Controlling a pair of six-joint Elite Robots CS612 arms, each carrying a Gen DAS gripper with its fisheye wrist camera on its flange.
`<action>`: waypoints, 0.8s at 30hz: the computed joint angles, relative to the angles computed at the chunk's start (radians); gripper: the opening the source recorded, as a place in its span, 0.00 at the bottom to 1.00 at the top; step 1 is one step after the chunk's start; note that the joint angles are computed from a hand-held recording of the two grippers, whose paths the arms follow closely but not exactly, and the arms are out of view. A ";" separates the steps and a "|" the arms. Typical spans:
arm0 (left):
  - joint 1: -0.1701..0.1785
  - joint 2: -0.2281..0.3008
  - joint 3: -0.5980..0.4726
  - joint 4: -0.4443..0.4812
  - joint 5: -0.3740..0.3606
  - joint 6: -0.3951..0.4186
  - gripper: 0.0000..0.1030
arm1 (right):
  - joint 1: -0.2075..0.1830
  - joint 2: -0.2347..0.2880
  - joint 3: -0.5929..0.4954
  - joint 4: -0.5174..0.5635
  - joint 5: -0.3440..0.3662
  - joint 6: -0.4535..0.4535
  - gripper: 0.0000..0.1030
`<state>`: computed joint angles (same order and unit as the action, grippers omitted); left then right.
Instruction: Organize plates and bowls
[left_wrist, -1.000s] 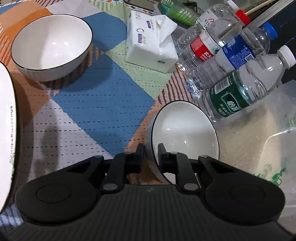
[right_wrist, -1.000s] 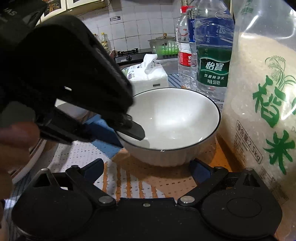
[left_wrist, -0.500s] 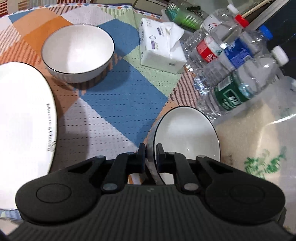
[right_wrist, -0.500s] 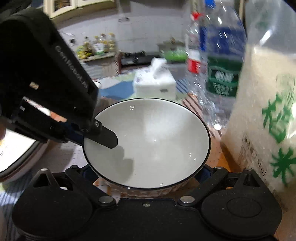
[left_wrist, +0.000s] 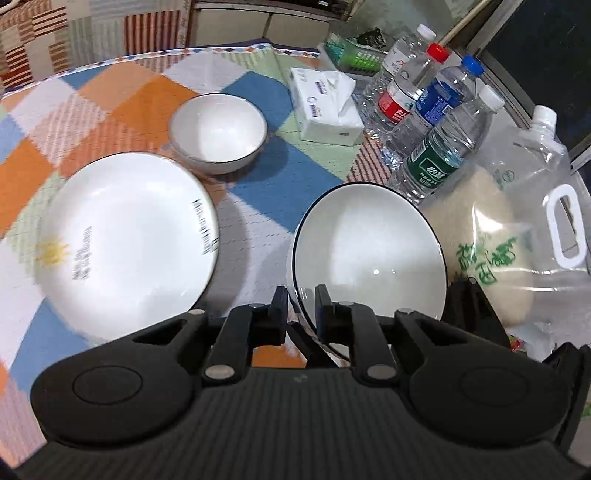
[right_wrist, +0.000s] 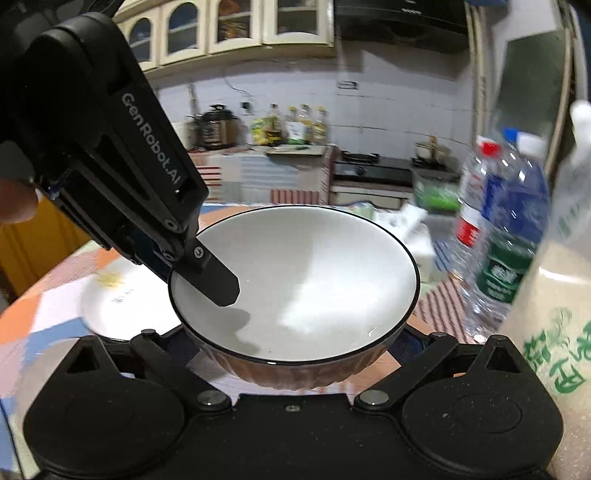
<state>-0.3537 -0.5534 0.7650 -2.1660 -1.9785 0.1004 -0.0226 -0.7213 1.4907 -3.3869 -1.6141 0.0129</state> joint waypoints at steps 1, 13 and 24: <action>0.005 -0.013 0.018 -0.005 0.002 -0.001 0.13 | 0.003 -0.003 -0.002 0.006 0.010 -0.002 0.99; 0.058 -0.134 0.244 -0.162 0.038 0.011 0.13 | 0.055 -0.029 -0.001 0.058 0.081 -0.106 0.99; 0.092 -0.119 0.232 -0.004 0.063 -0.044 0.14 | 0.060 -0.035 -0.007 0.198 0.254 -0.144 0.99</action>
<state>-0.2617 -0.6722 0.9969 -2.1705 -1.9158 0.0565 0.0372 -0.7562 1.4833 -3.1884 -1.3603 -0.1309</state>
